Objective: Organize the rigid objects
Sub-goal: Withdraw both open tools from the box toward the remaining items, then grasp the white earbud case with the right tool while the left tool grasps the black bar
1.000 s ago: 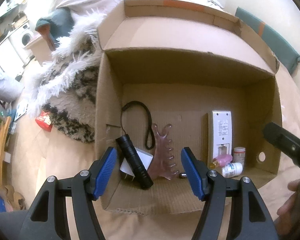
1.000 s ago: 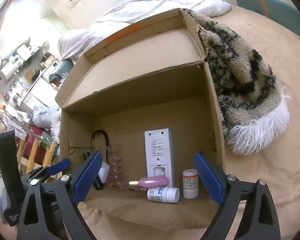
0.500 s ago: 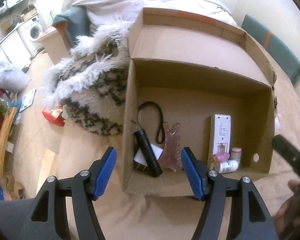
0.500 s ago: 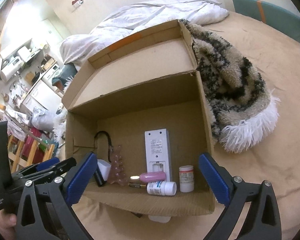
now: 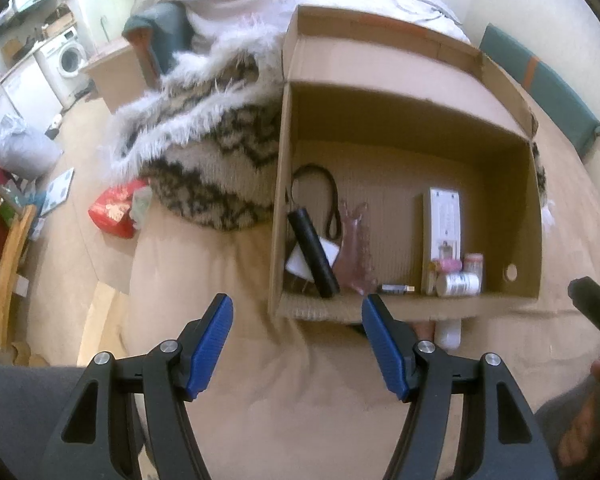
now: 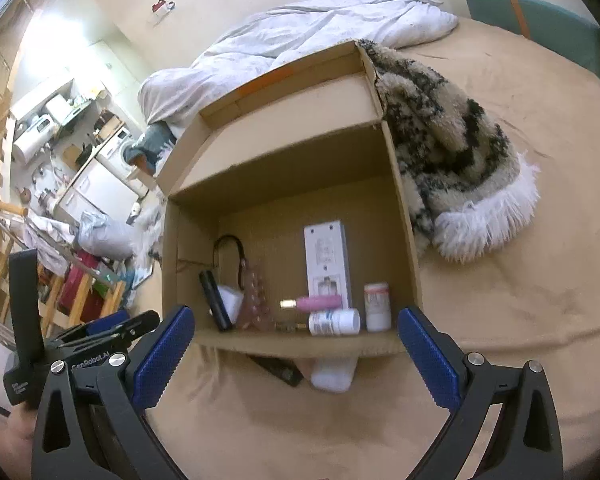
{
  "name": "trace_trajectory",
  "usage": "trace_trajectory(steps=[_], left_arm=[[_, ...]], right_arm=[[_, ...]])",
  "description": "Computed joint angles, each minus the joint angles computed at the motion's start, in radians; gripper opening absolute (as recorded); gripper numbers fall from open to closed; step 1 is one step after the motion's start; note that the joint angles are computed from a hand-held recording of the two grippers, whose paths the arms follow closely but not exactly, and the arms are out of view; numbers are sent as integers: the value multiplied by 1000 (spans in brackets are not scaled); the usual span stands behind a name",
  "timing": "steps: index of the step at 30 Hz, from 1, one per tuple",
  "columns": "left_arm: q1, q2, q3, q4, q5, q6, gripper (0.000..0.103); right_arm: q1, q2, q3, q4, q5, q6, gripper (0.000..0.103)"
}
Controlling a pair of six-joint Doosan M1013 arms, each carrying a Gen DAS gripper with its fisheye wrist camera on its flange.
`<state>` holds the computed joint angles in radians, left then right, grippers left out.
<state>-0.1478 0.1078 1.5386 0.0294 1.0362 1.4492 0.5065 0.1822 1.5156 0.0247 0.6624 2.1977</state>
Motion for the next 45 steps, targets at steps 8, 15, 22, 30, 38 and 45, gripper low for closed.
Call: trace_trajectory(steps=[8, 15, 22, 30, 38, 45], left_arm=[[14, -3, 38, 8, 2, -35, 64], [33, 14, 34, 18, 25, -109, 64], [50, 38, 18, -16, 82, -141, 64], [47, 41, 14, -44, 94, -125, 64], [51, 40, 20, -54, 95, -105, 64], [24, 57, 25, -87, 138, 34, 64]], right_arm=[[11, -2, 13, 22, 73, 3, 103], [-8, 21, 15, 129, 113, -28, 103], [-41, 55, 20, 292, 159, -65, 103], [-56, 137, -31, 345, 246, -76, 81], [-34, 204, -85, 262, 298, -69, 64], [2, 204, -101, 148, 358, -33, 45]])
